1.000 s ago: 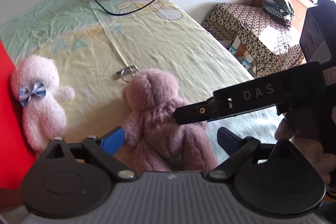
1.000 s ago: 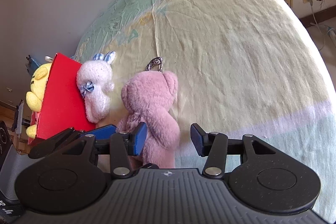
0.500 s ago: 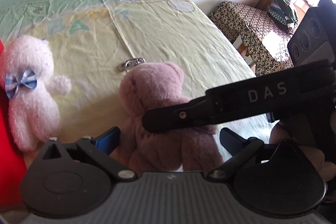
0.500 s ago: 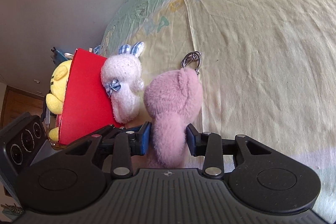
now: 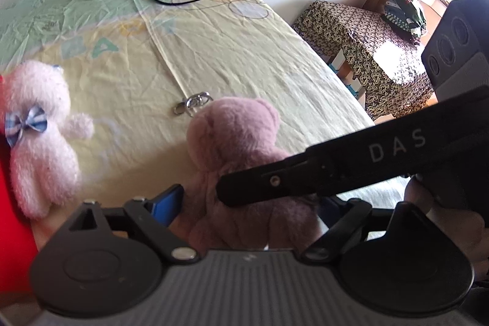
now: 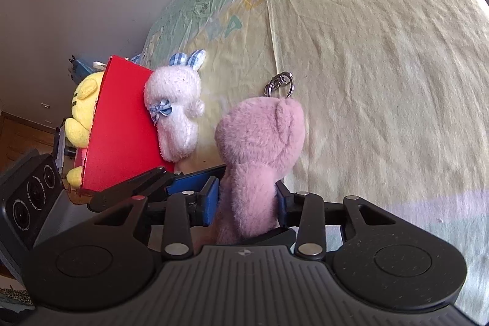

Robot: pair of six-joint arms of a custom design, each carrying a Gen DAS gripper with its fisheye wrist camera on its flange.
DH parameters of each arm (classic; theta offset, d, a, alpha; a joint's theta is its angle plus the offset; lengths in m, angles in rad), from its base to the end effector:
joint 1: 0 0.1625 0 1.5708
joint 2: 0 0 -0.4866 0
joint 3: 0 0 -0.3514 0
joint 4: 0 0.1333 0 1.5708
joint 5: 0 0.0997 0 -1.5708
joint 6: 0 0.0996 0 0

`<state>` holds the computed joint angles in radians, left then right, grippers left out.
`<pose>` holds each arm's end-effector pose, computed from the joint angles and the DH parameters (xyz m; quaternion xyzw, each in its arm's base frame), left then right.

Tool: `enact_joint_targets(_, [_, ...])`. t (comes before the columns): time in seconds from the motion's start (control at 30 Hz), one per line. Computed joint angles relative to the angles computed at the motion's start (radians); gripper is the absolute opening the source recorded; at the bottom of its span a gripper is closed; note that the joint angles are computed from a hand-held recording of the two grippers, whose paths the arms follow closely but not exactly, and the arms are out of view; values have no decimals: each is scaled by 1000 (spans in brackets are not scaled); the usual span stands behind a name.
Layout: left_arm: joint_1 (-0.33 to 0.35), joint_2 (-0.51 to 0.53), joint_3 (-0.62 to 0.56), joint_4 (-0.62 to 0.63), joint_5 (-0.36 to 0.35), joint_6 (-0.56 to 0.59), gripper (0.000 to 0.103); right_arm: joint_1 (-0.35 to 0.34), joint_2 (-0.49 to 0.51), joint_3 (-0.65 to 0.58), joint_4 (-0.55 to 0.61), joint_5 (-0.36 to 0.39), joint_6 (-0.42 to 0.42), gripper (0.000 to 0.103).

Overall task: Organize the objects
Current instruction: 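Lift the mauve teddy bear off the sheet with the right gripper, then carry the mauve teddy bear with the right gripper toward the red box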

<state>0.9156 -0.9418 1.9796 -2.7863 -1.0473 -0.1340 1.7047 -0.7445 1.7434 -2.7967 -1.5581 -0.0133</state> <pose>-0.2071 -0.5700 0.1860 0.2257 0.9356 -0.1782 0.2050 0.2225 -0.6437 0.1221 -0.0738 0.9908 -0.1127 0.0131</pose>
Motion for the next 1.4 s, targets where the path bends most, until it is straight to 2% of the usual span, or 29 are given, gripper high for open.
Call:
enact_joint_targets(0.17, [-19, -25, 29, -26, 1, -8, 87, 30, -15, 25, -32, -30, -50, 38])
enact_joint_targets(0.43, [-55, -77, 83, -61, 31, -41, 84, 63, -39, 58, -68, -18, -79, 36])
enact_joint_targets(0.97, [-145, -243, 203, -71, 165, -125, 83, 138, -37, 56, -54, 80, -131, 35])
enact_joint_targets(1.13, [-164, -320, 223, -58, 194, -85, 83, 180, -21, 44, -84, 101, -127, 35])
enact_joint_targets(1.4, [-164, -468, 242, 1, 174, -24, 83, 250, 24, 32, -168, 103, -71, 35])
